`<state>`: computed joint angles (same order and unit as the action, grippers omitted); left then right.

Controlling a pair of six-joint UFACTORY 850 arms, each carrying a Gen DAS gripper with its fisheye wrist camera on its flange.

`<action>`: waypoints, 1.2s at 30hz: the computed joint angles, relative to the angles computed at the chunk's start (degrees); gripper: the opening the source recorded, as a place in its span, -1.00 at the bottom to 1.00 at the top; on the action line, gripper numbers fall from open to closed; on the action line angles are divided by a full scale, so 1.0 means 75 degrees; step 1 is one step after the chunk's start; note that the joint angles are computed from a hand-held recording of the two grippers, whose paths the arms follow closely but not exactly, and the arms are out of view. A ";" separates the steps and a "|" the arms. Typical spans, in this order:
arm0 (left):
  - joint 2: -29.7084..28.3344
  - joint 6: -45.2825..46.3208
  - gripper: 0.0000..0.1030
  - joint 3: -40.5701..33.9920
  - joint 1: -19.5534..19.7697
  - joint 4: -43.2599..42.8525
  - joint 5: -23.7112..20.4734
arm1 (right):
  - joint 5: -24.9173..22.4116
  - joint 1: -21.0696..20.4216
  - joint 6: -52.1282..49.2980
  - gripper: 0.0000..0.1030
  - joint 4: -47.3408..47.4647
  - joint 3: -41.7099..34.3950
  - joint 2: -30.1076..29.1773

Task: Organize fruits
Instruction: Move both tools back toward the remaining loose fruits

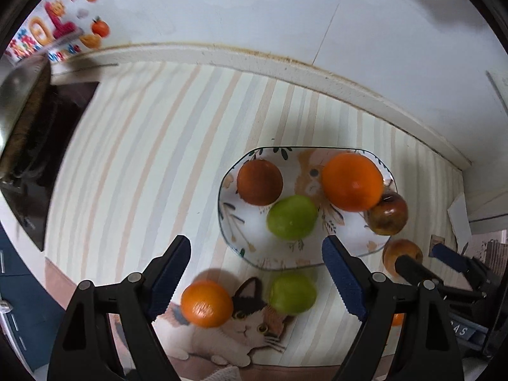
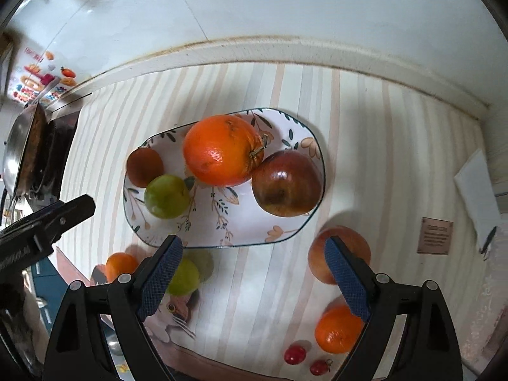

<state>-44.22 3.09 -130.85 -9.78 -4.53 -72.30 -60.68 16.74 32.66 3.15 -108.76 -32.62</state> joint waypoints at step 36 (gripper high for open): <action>0.3142 0.0151 0.64 0.3622 0.0374 0.0113 0.2071 | 0.0838 0.0903 0.1126 0.81 -0.1038 0.1021 0.1784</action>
